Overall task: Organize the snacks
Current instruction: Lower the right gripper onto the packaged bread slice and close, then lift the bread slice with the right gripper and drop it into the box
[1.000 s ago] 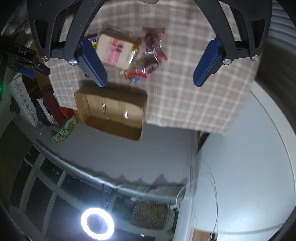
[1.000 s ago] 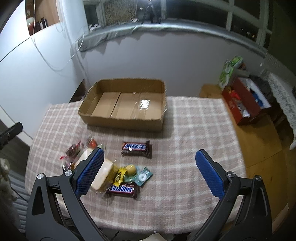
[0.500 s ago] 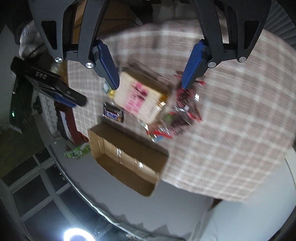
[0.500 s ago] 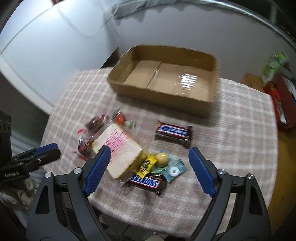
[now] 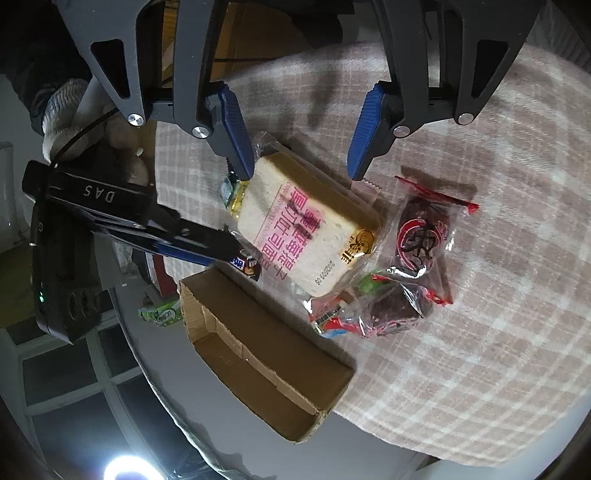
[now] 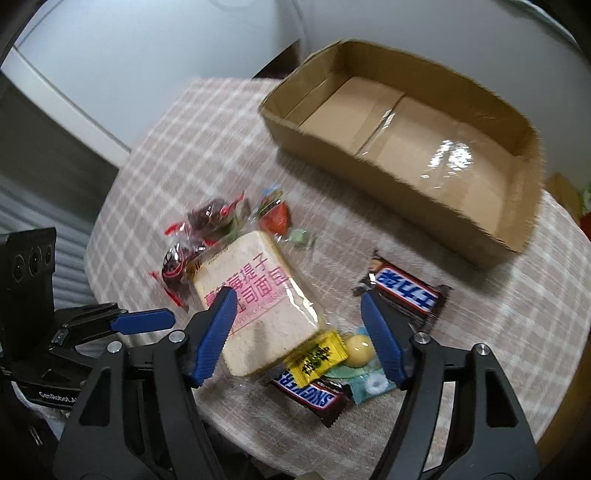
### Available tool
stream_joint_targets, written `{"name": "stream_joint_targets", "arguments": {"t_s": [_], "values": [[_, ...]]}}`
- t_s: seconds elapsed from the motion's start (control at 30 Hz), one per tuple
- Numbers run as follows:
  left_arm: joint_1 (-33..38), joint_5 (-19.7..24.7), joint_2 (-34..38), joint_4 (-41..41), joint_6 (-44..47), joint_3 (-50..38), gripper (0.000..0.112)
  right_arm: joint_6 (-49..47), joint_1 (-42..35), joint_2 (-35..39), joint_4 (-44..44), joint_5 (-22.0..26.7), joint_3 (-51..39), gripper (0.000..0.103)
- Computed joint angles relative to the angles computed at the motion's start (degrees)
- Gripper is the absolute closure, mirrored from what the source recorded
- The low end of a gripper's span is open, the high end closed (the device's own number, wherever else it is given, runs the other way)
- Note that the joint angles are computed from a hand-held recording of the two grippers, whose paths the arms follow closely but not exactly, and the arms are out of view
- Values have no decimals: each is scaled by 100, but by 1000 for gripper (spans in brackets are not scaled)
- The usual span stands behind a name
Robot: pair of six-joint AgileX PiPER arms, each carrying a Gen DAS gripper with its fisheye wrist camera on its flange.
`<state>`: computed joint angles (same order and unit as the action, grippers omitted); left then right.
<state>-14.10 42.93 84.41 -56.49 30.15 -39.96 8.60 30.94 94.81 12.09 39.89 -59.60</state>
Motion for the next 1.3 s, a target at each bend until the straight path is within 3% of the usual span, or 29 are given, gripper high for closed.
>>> {"name": "stream_joint_targets", "arguments": {"t_s": [0.17,0.27,0.37,0.83,1.07,1.13,1.23,1.3], "values": [[4,-64,210,-203,145,-18,63,-731,-102,536,503,107,-308,32],[-51,-139,333,-244,194,-93,63,-1224,-279,812,1033,246,-448,45],[-96,-219,488,-274,219,-168,63,-1475,-401,983,1308,312,-487,46],[-93,-347,919,-375,345,-322,64,-2207,-601,1070,2140,474,-341,46],[-323,-623,932,-75,229,-430,64,-2393,-648,914,2458,377,-85,56],[-336,-671,964,-74,315,-423,63,-2437,-599,984,2328,350,-137,54],[-358,-692,1029,-73,298,-508,64,-2300,-605,1171,2293,320,-266,41],[-375,-700,1038,13,169,-549,64,-2459,-598,1243,2468,196,-238,43]]}}
